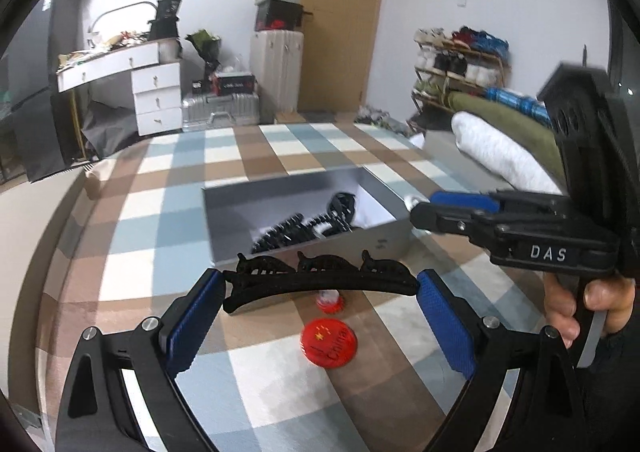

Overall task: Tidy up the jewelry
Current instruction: 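Lift the white badge and the claw clip with both grippers, then carry the white badge and claw clip over the grey box with both grippers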

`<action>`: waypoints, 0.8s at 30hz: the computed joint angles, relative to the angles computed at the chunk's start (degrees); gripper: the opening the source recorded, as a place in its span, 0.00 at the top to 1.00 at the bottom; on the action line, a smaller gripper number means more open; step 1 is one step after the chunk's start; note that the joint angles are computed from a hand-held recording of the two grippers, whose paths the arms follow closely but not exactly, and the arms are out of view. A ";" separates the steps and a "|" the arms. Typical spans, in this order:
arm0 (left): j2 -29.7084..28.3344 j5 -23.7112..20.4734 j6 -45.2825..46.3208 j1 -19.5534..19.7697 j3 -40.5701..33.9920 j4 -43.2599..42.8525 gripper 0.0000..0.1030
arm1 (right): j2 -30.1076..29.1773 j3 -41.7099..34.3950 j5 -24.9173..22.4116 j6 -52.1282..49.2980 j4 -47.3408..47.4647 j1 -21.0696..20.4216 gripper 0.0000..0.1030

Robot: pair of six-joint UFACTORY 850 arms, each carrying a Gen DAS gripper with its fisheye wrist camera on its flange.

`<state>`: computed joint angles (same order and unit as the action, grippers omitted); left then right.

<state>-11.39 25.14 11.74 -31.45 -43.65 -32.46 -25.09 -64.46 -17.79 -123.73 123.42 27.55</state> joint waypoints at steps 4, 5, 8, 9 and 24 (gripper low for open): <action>-0.10 0.94 -1.06 0.66 0.14 0.16 0.09 | -0.15 -0.08 -0.46 0.45 0.17 -0.24 0.59; -0.23 1.30 -0.55 0.73 0.10 -0.52 0.09 | -0.23 -0.14 -0.45 0.84 -0.16 -0.21 0.59; -0.45 1.26 -0.66 1.18 -0.08 -1.12 0.09 | -0.47 -0.33 -0.56 1.51 -0.70 -0.18 0.59; -0.44 1.22 -1.29 1.44 -0.06 -0.65 0.09 | -0.45 -0.29 -0.63 1.61 -0.76 -0.17 0.59; -3.39 0.95 4.10 3.37 -4.35 -5.23 0.09 | -2.13 -2.40 -2.19 3.49 -0.32 -0.78 0.59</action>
